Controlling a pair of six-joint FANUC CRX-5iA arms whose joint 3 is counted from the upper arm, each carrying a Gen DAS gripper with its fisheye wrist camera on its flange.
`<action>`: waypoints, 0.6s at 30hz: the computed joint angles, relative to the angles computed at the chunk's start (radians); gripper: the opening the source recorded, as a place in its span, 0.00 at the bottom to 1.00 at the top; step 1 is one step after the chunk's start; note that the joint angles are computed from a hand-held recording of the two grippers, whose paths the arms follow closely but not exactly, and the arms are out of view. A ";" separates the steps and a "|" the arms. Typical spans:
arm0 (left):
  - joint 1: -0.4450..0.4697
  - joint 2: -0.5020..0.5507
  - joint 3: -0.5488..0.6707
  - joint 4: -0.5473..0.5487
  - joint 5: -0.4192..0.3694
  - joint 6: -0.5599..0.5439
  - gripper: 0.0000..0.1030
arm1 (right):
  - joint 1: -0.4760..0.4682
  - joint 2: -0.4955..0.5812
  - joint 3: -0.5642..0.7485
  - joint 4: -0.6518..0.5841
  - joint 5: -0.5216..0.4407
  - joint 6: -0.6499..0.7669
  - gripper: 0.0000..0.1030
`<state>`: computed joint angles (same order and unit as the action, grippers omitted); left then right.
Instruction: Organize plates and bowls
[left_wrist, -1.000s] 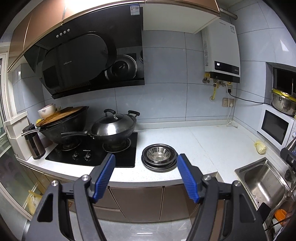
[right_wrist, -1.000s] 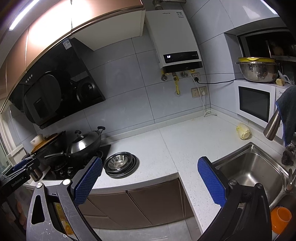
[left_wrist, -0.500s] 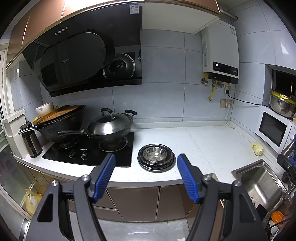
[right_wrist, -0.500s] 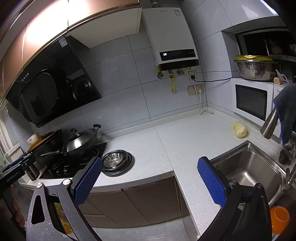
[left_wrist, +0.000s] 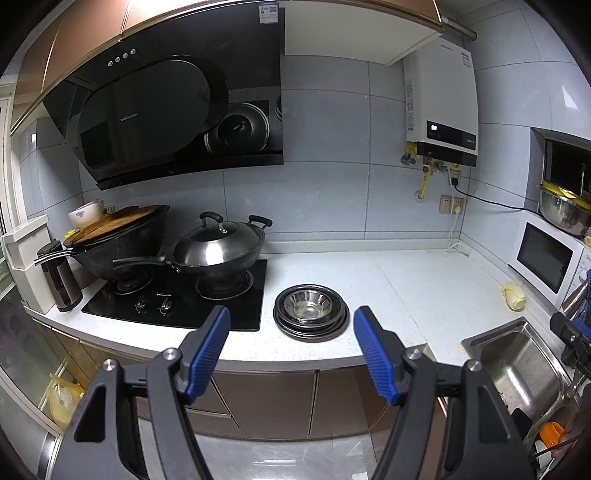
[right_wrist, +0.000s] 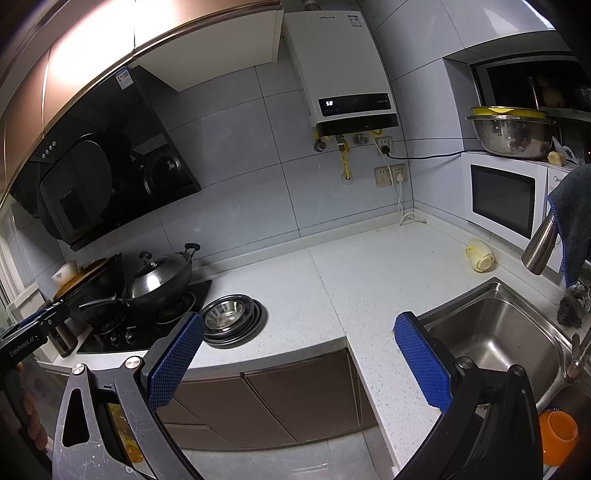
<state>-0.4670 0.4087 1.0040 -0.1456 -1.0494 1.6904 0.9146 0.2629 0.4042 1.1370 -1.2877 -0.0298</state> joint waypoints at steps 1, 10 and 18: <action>0.001 0.002 0.003 0.004 -0.002 -0.002 0.66 | 0.000 0.001 0.001 -0.002 0.000 0.002 0.99; 0.009 0.020 0.028 0.024 -0.019 -0.009 0.66 | -0.003 0.001 0.005 -0.013 -0.004 0.009 0.99; 0.003 0.032 0.048 0.014 -0.034 -0.010 0.66 | -0.003 0.002 0.005 -0.018 -0.006 0.007 0.99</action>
